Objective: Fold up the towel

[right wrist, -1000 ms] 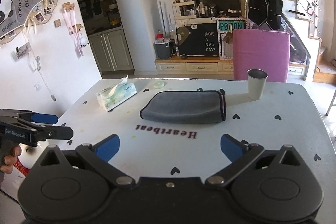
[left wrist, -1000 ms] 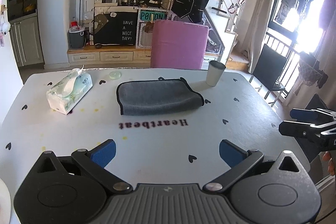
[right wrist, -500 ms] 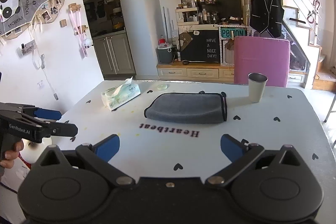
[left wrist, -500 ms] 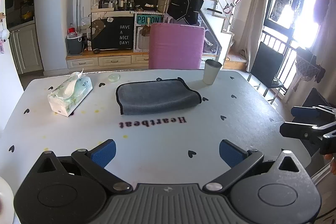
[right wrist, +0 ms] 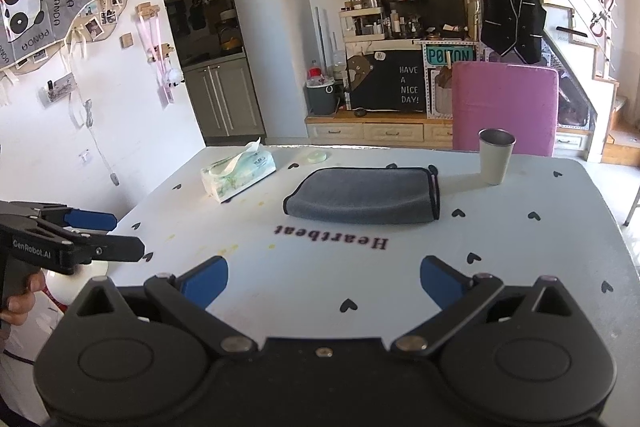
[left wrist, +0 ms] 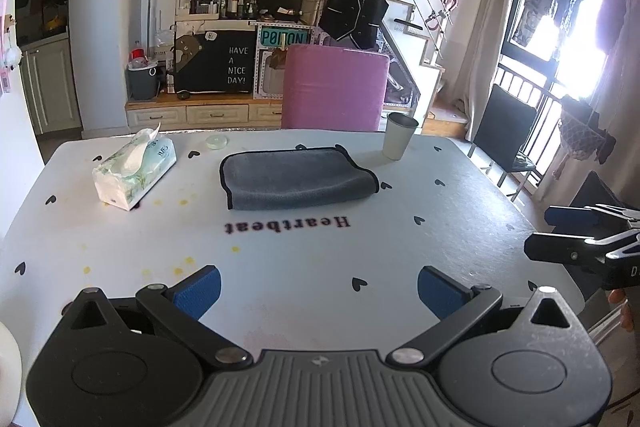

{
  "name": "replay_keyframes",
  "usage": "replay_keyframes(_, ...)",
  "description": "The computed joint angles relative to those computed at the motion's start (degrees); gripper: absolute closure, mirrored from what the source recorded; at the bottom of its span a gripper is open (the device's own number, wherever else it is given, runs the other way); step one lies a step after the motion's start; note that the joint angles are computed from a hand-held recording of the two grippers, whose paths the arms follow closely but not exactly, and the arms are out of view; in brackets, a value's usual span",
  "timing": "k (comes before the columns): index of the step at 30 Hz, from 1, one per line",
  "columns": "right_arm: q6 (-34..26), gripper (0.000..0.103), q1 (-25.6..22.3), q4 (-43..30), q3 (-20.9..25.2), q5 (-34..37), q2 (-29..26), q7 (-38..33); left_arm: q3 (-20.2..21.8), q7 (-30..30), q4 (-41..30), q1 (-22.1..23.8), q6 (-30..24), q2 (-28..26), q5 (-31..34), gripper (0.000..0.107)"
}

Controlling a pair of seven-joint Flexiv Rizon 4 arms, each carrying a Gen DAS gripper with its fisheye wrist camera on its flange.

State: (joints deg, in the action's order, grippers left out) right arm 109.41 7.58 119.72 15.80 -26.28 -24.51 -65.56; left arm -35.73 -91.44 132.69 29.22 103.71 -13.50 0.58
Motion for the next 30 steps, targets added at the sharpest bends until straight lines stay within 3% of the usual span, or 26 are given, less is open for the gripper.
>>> replay_keyframes(5, 0.5, 0.001, -1.8, 0.6, 1.8, -1.6, -0.1, 0.4, -2.7, -0.4, 1.0, 2.6, 0.4, 0.0, 0.8, 0.004)
replay_keyframes(10, 1.6, 0.001, 0.2, 1.8, 0.0, -0.4, 0.7, 0.1, -7.8, -1.1, 1.7, 7.4, 0.5, -0.3, 2.6, 0.004)
replay_keyframes(18, 2.0, 0.001, 1.2, 2.5, -1.0, 0.2, 1.3, 0.4, -9.1, -0.9, 1.9, 8.3, 0.3, -0.7, 2.8, 0.004)
replay_keyframes(30, 1.7, 0.001, 1.5, 2.9, -1.3, 0.6, 1.6, 0.2, -7.5, -0.6, 1.7, 6.6, 0.4, -0.8, 2.9, 0.004)
